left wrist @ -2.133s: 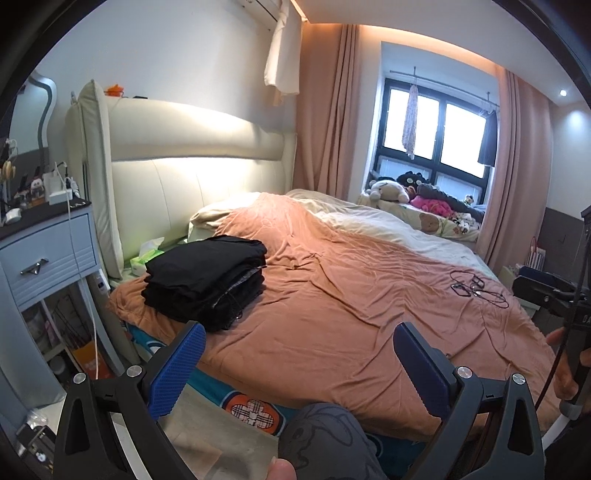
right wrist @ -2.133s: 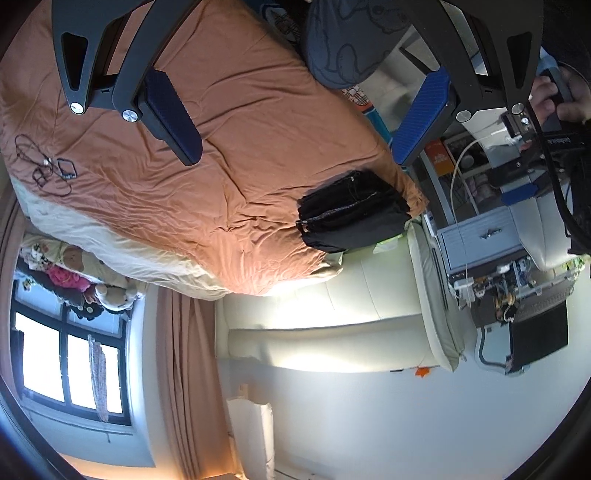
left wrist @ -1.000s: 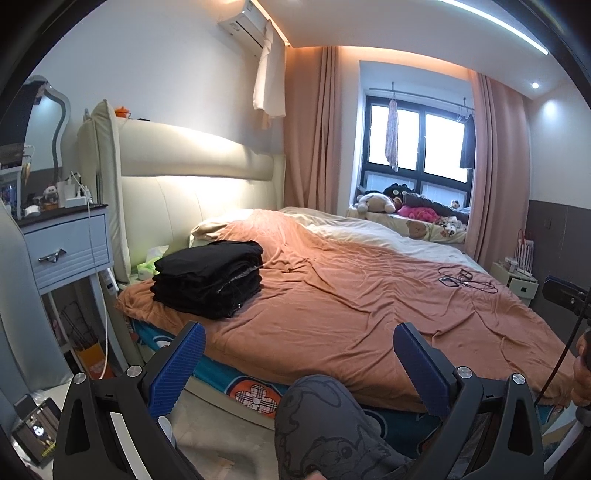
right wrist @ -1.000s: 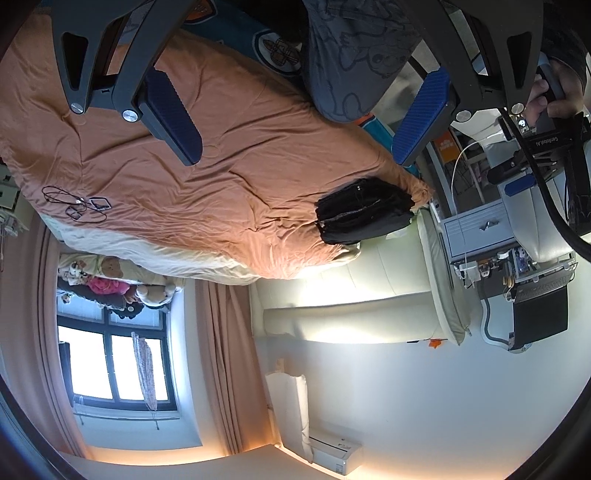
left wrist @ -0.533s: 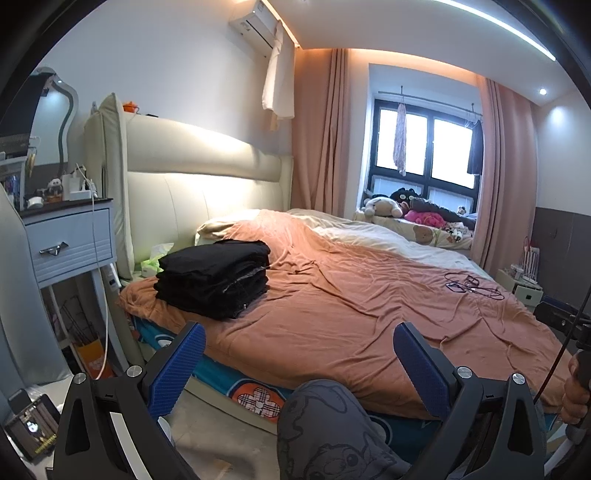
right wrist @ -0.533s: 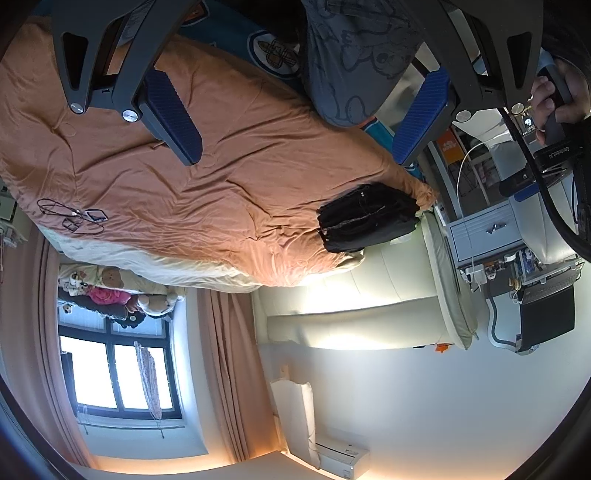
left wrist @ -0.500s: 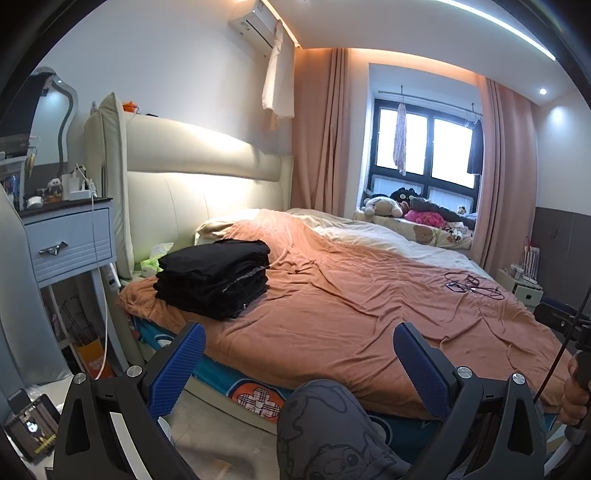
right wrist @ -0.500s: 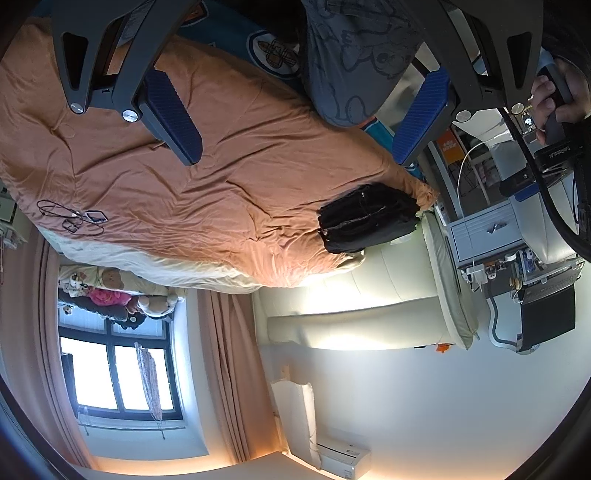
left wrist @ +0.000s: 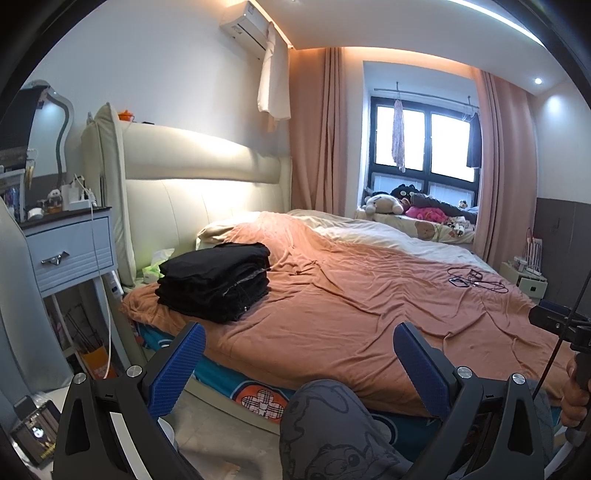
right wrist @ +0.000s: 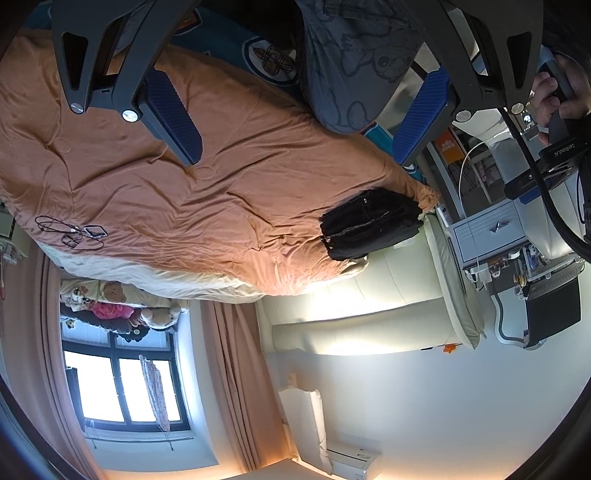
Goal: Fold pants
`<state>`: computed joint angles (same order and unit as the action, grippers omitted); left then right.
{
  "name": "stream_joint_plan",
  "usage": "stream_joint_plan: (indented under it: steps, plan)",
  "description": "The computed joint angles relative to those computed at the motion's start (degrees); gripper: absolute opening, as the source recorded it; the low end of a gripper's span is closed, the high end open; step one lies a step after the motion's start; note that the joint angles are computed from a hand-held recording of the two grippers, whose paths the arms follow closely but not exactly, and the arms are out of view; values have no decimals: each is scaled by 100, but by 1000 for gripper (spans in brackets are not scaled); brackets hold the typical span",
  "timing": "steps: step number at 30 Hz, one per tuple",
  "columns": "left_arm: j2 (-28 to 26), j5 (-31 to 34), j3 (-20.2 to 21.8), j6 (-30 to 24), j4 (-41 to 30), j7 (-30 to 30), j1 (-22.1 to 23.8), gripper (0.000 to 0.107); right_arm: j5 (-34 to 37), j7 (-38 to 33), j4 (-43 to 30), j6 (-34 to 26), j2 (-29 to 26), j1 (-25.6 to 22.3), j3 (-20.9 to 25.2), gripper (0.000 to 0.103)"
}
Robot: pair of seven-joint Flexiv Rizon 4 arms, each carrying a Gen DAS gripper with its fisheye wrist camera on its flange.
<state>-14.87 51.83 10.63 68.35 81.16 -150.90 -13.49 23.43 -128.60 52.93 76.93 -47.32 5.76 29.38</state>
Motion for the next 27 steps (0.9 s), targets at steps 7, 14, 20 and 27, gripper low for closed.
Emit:
stream_joint_plan:
  steps: [7, 14, 20, 27]
  plan:
    - [4, -85, -37, -60, -26, 134, 12, 103, 79, 18, 23, -56, 53, -50, 16, 103]
    - [-21, -173, -62, -215, -57, 233, 9, 103, 208, -75, -16, -121, 32, -105, 60, 103]
    - [-16, -139, -50, -191, -48, 230, -10, 103, 297, -96, -49, -188, 36, -97, 21, 103]
    - [13, -110, -56, -205, -5, 148, -25, 103, 344, -114, -37, -228, 66, -77, -35, 103]
